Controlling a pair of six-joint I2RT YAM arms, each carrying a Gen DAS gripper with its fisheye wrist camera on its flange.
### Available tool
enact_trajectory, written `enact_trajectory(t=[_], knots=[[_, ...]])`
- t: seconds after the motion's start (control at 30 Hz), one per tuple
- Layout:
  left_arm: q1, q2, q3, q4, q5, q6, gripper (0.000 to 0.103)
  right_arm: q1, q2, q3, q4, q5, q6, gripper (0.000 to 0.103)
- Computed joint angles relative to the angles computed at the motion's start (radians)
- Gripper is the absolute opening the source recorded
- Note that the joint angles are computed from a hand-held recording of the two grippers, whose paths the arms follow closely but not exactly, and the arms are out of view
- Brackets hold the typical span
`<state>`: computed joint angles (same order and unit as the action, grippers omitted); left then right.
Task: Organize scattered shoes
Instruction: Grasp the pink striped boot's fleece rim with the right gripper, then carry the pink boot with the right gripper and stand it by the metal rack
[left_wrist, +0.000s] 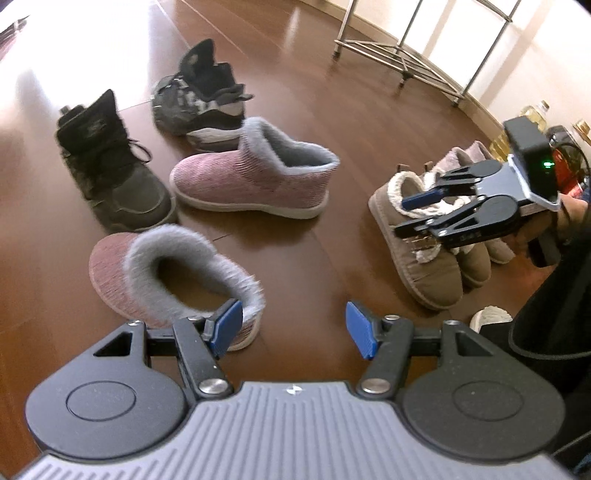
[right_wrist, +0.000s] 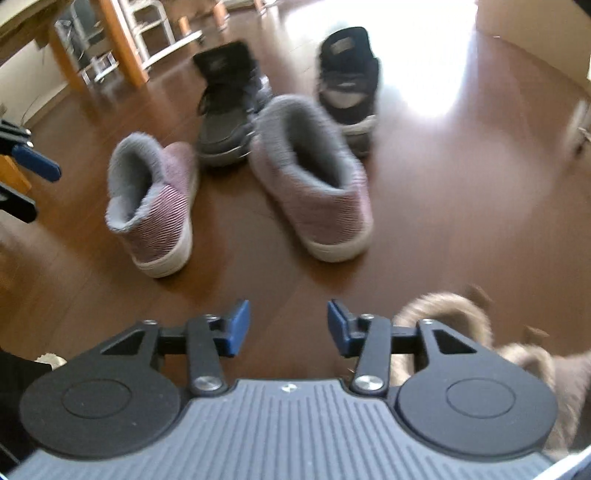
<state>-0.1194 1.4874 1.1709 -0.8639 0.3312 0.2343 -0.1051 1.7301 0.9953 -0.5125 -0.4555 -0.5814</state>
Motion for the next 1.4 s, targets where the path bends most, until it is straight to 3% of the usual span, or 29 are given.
enact_trajectory(t=[0.13,0.27,0.37,0.43,0.47,0.53,0.57,0.73,0.9,0.97,1.03,1.2,1.33,1.4], knots=[[0.056,-0.027,-0.019,-0.008,0.012,0.025,0.064,0.133,0.077,0.082,-0.039,-0.039,0.106,0.04],[0.115,-0.043,-0.037,-0.02,0.026,0.058,0.064,0.282,0.168,0.165,0.012,-0.084,0.274,0.042],[0.151,-0.046,-0.043,-0.024,0.043,0.075,0.064,0.358,0.222,0.212,0.068,-0.093,0.386,0.062],[0.167,-0.041,-0.045,-0.017,0.061,0.072,0.064,0.439,0.287,0.275,0.048,0.023,0.396,0.064],[0.171,-0.039,-0.046,-0.012,0.068,0.071,0.064,0.463,0.313,0.292,0.036,0.07,0.376,0.061],[0.176,-0.042,-0.056,-0.007,0.078,0.072,0.064,0.472,0.331,0.292,0.021,0.074,0.297,0.021],[0.178,-0.042,-0.06,-0.005,0.08,0.073,0.064,0.47,0.325,0.284,0.014,0.073,0.241,0.015],[0.18,-0.044,-0.075,-0.003,0.083,0.066,0.064,0.465,0.228,0.2,0.046,0.19,-0.092,0.011],[0.162,-0.048,-0.077,-0.004,0.083,0.065,0.064,0.443,0.151,0.113,0.218,0.343,-0.236,0.012],[0.153,-0.05,-0.078,-0.006,0.078,0.061,0.064,0.423,0.122,0.102,0.216,0.321,-0.187,0.015],[0.15,-0.043,-0.076,-0.008,0.076,0.059,0.064,0.387,0.087,0.106,0.154,0.23,-0.084,0.036],[0.141,-0.03,-0.071,-0.012,0.075,0.067,0.064,0.32,0.026,0.097,-0.062,-0.044,0.026,0.05],[0.14,-0.018,-0.068,-0.018,0.075,0.078,0.064,0.369,0.009,0.066,-0.047,-0.066,0.009,0.054],[0.138,-0.016,-0.069,-0.023,0.074,0.085,0.064,0.421,0.013,0.032,0.03,-0.003,0.003,0.054]])
